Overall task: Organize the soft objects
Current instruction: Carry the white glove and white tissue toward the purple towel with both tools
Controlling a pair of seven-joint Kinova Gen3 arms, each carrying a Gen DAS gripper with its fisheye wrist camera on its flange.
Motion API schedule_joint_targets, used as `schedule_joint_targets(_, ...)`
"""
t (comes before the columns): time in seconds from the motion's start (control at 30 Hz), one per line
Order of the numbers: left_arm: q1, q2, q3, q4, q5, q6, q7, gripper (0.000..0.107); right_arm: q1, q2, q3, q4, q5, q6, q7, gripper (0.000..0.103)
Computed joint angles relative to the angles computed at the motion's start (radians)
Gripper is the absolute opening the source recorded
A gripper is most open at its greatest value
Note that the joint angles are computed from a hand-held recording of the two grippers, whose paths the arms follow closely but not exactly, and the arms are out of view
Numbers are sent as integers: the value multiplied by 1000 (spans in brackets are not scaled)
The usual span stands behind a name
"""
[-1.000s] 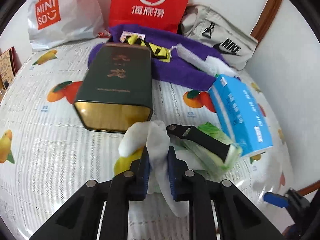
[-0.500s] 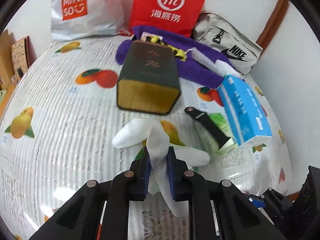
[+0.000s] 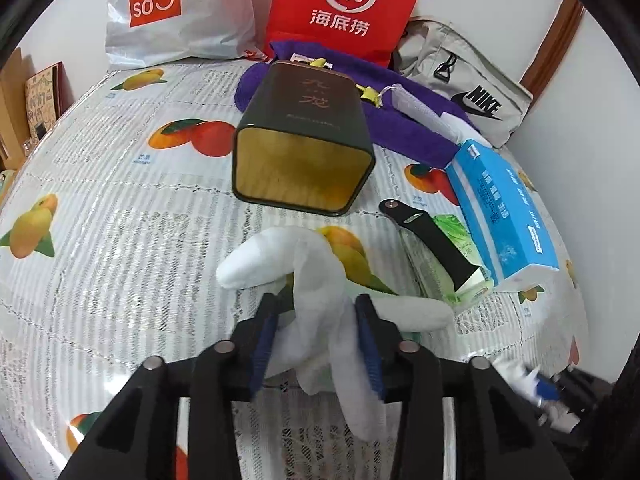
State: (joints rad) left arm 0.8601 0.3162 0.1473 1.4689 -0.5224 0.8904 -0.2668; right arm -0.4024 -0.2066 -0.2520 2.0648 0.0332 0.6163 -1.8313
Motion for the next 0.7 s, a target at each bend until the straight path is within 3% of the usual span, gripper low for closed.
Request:
schedule_joint_targets(0.17, 55, 22, -22, 3, -95, 3, 59, 52, 68, 10, 3, 6, 59, -11, -87, 23)
schedule_joint_targets(0.37, 95, 53, -31, -22, -169, 55, 66, 57, 84, 2, 38, 82, 30, -167, -93, 24)
schedule_joint_targets(0.7, 89, 42, -27, 6, -185, 12, 81, 64, 95, 20, 8, 64, 91, -154, -171, 24)
